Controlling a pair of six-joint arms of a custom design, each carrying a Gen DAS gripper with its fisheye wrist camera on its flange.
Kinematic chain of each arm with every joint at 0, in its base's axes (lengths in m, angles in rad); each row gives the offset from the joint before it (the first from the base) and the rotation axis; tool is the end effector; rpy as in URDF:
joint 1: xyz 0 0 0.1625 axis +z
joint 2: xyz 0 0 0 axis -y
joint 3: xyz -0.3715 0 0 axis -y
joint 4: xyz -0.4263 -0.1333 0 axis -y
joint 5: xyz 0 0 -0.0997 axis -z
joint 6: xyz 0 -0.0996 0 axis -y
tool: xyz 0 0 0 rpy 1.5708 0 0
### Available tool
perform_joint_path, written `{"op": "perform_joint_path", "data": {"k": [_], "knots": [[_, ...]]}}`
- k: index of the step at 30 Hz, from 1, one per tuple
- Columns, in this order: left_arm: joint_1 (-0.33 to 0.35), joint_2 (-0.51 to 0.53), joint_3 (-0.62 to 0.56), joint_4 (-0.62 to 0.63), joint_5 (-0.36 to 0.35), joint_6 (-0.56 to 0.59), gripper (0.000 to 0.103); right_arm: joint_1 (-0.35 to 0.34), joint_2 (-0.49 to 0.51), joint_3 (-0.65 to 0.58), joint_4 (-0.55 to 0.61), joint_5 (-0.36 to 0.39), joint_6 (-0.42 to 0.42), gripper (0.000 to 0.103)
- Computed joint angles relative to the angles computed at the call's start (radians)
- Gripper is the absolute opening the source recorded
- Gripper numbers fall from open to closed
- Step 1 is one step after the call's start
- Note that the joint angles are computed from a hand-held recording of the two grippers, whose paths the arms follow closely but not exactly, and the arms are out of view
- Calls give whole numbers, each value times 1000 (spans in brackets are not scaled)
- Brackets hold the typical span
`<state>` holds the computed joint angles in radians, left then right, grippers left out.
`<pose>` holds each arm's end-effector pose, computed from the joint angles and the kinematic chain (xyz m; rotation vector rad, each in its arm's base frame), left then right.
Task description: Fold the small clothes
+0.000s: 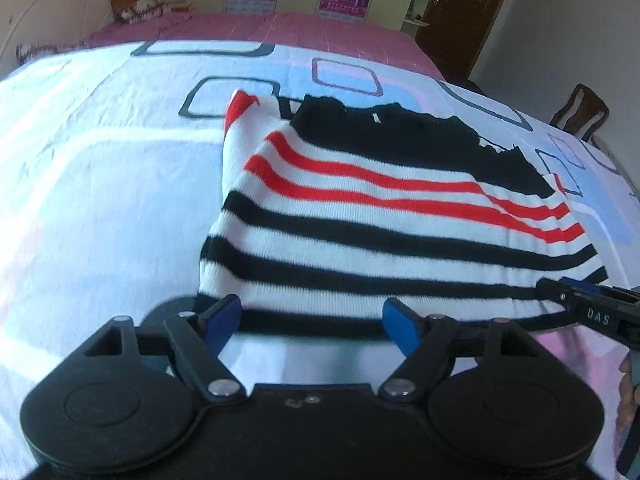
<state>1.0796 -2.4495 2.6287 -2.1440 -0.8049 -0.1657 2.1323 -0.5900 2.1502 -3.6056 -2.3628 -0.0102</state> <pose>0.0590 -0.3186 0.2956 0.2008 2.4283 -0.7745 0.2838 -0.3340 -0.0738 0.4399 -2.3497 0.8242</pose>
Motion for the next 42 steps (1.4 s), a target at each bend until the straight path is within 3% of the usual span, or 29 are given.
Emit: {"op": "perform_joint_path", "data": {"k": [4, 8, 13, 17, 22, 25, 27, 33, 35, 38, 42], "knots": [[45, -23, -24, 71, -76, -90, 84, 21, -12, -2, -6, 9, -3, 36], [143, -33, -27, 27, -203, -130, 83, 40, -22, -10, -4, 26, -1, 36], [224, 10, -16, -144, -302, -91, 83, 43, -24, -21, 16, 56, 30, 36], [287, 123, -23, -344, -372, -58, 83, 31, -10, -43, 26, 68, 47, 36], [354, 273, -50, -562, -452, -64, 81, 18, 26, -102, 19, 74, 3, 36], [383, 348, -56, -690, -478, -60, 69, 8, 62, -157, 14, 74, -33, 36], [393, 380, -57, -749, -475, -61, 53, -1, 88, -195, 23, 74, -44, 36], [437, 432, -70, -824, -515, -84, 29, -30, 158, -253, 43, 63, -80, 35], [440, 430, -69, -827, -520, -94, 26, -19, 178, -268, 30, 37, -130, 35], [437, 425, -69, -825, -521, -105, 22, -20, 162, -270, 81, 33, -109, 35], [399, 400, -52, -837, -483, -98, 19, -26, 187, -274, 26, 35, -159, 35]]}}
